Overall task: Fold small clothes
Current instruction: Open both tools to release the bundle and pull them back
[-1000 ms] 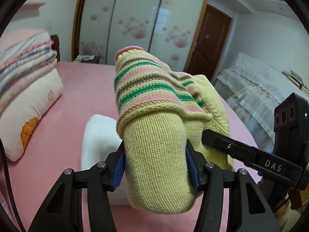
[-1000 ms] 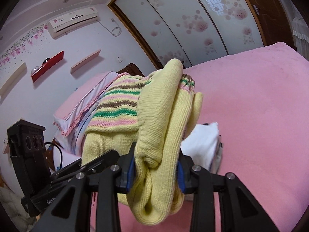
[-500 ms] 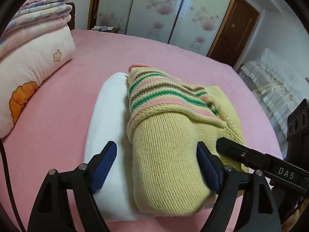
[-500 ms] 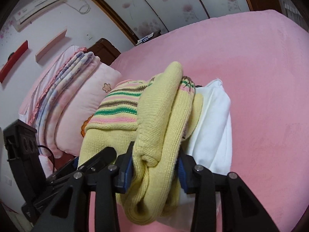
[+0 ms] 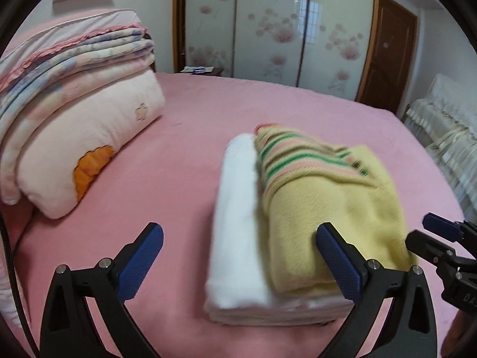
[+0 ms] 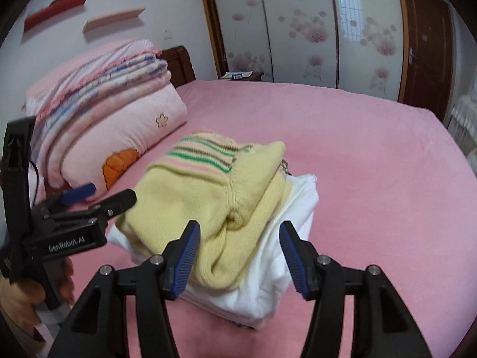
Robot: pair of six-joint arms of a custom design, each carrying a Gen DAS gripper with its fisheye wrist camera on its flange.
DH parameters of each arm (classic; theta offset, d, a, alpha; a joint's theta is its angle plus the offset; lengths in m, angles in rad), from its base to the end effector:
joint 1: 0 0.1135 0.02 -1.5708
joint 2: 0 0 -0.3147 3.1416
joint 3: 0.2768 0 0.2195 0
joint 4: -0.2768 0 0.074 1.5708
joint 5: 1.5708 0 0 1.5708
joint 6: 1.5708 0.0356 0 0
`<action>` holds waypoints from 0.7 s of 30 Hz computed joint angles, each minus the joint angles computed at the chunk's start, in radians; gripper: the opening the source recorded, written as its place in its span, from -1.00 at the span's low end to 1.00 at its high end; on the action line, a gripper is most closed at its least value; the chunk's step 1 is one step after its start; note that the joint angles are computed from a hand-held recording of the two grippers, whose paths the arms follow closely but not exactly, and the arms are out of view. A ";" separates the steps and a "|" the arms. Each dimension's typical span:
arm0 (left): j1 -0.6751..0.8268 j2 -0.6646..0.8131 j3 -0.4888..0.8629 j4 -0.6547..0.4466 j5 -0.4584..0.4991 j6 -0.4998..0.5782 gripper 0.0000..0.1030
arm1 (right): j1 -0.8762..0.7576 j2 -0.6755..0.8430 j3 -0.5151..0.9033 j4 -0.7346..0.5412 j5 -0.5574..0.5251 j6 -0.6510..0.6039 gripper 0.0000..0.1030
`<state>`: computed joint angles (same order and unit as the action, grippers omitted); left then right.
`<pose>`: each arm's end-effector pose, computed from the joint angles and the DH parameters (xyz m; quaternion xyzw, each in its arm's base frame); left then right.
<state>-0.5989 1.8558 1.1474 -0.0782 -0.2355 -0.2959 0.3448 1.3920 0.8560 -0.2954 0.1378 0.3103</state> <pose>0.3223 -0.2099 0.2468 0.0941 0.9140 -0.0663 0.3891 0.2368 0.0798 0.2862 0.0088 0.9305 0.0552 0.3620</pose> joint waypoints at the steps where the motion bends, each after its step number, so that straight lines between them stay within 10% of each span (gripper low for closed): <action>1: -0.005 -0.012 -0.019 0.005 -0.009 -0.010 0.98 | 0.003 0.008 -0.007 -0.009 0.015 -0.002 0.08; 11: -0.070 -0.056 -0.044 -0.075 -0.185 -0.046 0.99 | -0.072 -0.071 -0.140 0.003 -0.030 0.024 0.08; 21: -0.230 -0.222 -0.053 -0.250 -0.270 -0.181 0.99 | -0.099 -0.444 -0.111 -0.329 -0.076 0.052 0.08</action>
